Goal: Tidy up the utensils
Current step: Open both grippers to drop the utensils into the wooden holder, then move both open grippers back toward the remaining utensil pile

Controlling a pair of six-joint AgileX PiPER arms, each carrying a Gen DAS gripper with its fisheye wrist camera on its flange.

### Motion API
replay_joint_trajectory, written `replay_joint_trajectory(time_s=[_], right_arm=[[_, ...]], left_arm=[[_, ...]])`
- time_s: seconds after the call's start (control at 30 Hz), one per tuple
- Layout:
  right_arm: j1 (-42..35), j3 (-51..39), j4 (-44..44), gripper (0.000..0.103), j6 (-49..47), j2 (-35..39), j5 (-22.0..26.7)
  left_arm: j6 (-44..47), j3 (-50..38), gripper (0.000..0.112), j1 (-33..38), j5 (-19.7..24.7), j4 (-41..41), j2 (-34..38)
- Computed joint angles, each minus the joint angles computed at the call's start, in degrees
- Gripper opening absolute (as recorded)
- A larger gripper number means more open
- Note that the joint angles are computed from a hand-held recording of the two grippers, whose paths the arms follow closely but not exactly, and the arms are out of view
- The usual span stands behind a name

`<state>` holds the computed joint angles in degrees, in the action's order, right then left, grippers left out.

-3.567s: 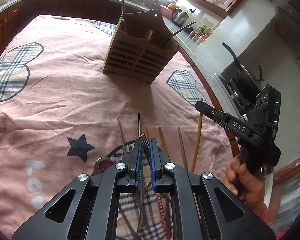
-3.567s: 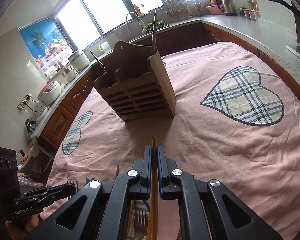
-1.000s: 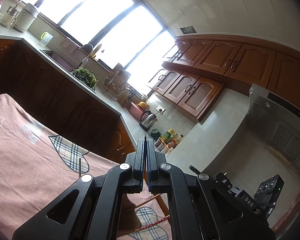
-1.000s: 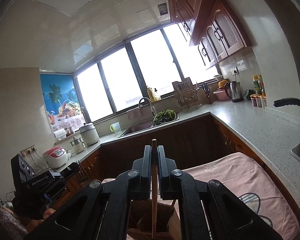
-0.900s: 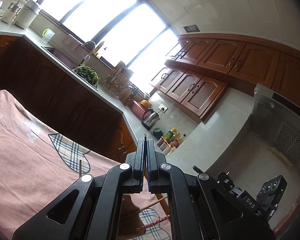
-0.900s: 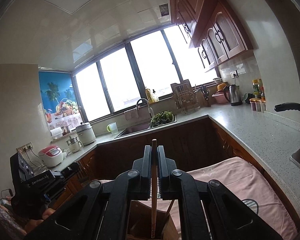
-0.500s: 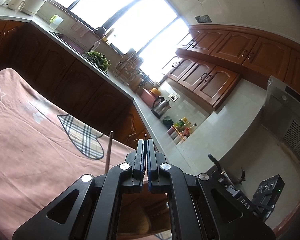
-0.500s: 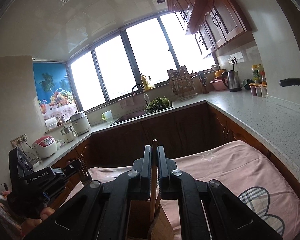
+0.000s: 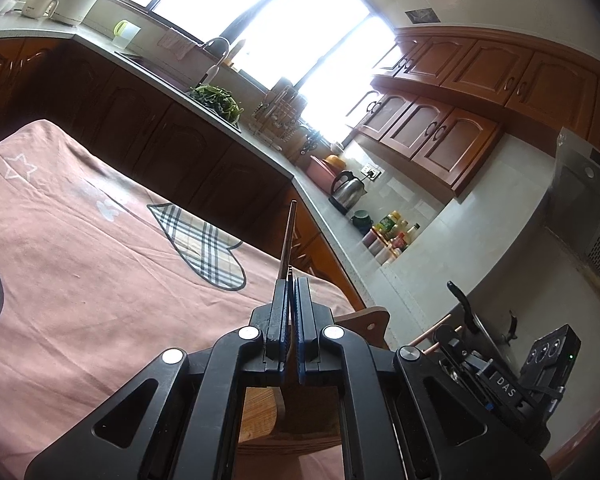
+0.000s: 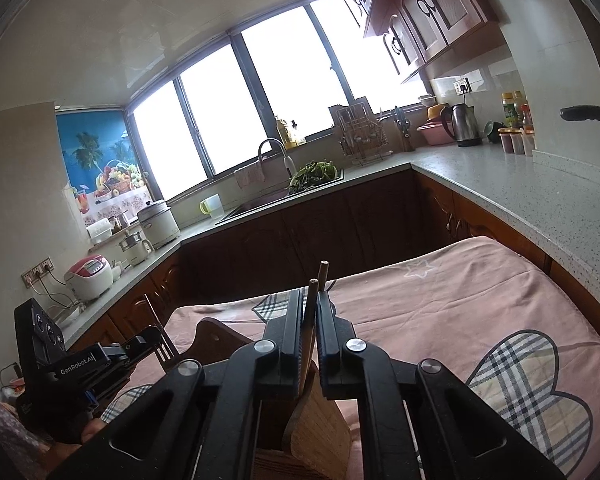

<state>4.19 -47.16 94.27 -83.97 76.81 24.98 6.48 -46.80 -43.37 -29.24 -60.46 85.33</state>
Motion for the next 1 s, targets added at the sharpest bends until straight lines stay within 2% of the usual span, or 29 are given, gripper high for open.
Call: replay_joint_trajectory(time_s=[0.27,0.33,0.4,0.53,0.6,0.67,0.7,0.73,0.8,0.9,1.0], right_arm=[[-0.1,-1.3,-6.4,0.015,7.9,0.4,0.3],[-0.7,-1.5,-7.6,0.022,9.6,0.6,1.3],[-1.5,-1.3,-7.6,0.045,10.0,0.6,2.1],[-3.4,-0.7,-7.4,0.054,10.7,0.1,4.3],[-4.5,-0.2,-6.7,0.07,10.8,-0.3,6.0],[-5.4,0.2,-6.8,0.073,11.3,-1.1,7.1],[-5.8,0.3,-7.3,0.076,11.9,-1.5,7.7],[-6.2,0.5,-7.9,0.078,12.6,-1.9,8.4],[-7.1,1.1,-8.8,0.085,13.7,-2.9,9.7],[-8.3,2.3,-10.7,0.088,15.6,-4.7,11.6],[-9.3,3.5,-12.8,0.091,17.3,-7.0,13.4]], left_arm=[[5.1,-1.2,0.006,-0.2,1.2,-5.7,-0.3],[7.1,-1.5,0.017,-0.2,1.2,-8.0,-0.4],[8.8,-1.6,0.027,-0.6,0.8,-10.4,-0.7],[9.6,-0.9,0.049,-1.0,0.2,-12.4,-1.6],[10.5,-0.5,0.057,-1.6,-0.3,-13.7,-2.3],[12.7,-0.2,0.068,-2.8,-1.3,-16.2,-3.3],[15.2,-0.4,0.08,-3.5,-1.8,-18.9,-3.7],[17.5,-0.5,0.088,-4.3,-2.7,-21.5,-4.2],[18.7,0.3,0.089,-5.7,-4.2,-23.6,-5.5],[23.5,0.7,0.094,-7.3,-5.0,-29.7,-7.4],[26.4,1.6,0.094,-10.5,-7.7,-34.4,-9.4]])
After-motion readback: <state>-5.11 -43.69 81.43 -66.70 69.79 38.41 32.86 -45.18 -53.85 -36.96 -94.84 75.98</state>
